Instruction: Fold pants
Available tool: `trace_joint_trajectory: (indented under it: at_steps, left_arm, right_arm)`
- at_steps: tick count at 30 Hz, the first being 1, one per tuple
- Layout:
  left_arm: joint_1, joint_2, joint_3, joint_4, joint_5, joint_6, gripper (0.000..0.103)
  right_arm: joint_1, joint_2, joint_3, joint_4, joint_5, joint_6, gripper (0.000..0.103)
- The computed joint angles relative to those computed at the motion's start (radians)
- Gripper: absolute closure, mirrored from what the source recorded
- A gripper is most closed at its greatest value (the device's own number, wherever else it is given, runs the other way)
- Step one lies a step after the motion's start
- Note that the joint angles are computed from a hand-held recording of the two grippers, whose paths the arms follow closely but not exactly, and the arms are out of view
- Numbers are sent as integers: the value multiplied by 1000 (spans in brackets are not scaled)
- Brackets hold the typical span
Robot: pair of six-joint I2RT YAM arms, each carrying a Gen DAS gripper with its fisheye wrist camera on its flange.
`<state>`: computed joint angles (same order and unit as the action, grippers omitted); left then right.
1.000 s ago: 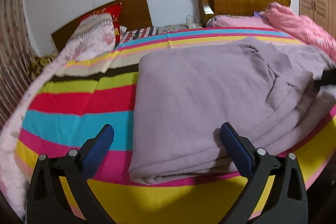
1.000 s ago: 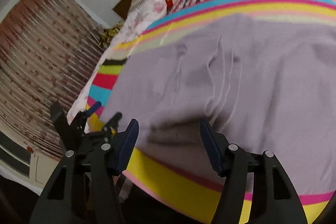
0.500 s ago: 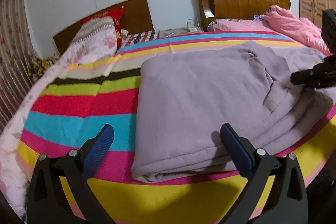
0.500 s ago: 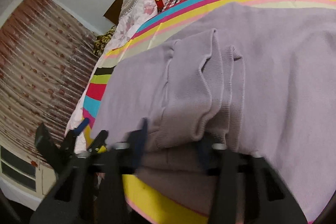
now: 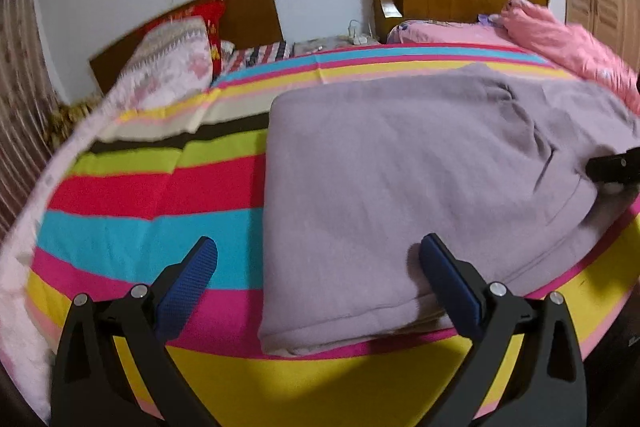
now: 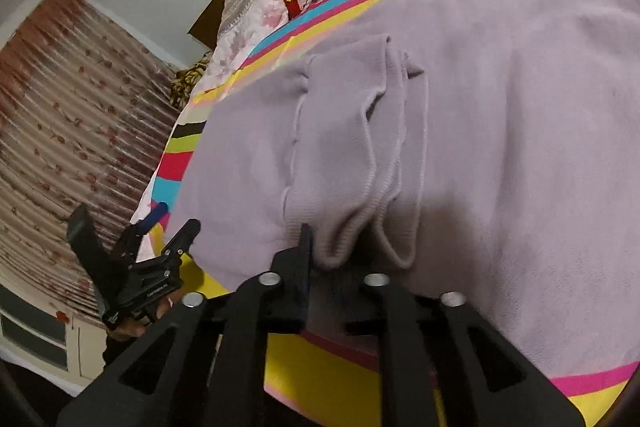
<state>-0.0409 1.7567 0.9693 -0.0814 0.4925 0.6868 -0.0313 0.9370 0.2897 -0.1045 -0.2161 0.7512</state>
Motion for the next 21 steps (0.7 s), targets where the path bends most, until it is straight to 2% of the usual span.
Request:
trace_joint_trajectory:
  at_steps: [1,2,3,6,8,9,11,13,15,16,17,18,19,21]
  left_arm:
    - [4,-7,-1,2,-2,-3,2]
    - [7,-22,-13,19,-7,-8,2]
    - [12,-37,-18,29,-3,-13,2]
    - [40,-77,0,-3,92,-68,2]
    - [37,-65,26,-20,119,-99,2]
    - [21,-48,40,-20,100,-111,2]
    - [-12,-30,36,7,38,-106,2]
    - [-42,-1,40,11,-25,-74,2]
    - [-66,37,46,16,-96,-52,2]
    - [-62,48,64,-9,-87,-57,2]
    - [-56,60,88,-41,-77,-61,2]
    - [-53,73,108,-66,-79,-64,1]
    - [-48,100,149,-119,-76,-68,1]
    - [-39,126,194,-180,-65,-80,1]
  right_arm:
    - [-6,-33,5,-32,-1,-10,54]
    - [0,-91,10,-78,20,-13,37]
    - [5,-160,17,-136,65,-17,32]
    - [-17,-205,35,-205,98,-58,32]
    - [-55,-112,42,-189,84,-78,32]
    - [-71,-37,50,-165,52,-91,34]
    - [-17,5,63,-152,109,-96,34]
    - [30,40,86,-153,120,-106,44]
    - [45,67,93,-144,118,-96,59]
    - [48,70,93,-141,123,-96,65]
    - [35,65,87,-137,102,-93,75]
    - [2,49,67,-119,52,-88,83]
    - [-7,42,62,-110,31,-81,86]
    - [36,3,68,-136,84,-74,89]
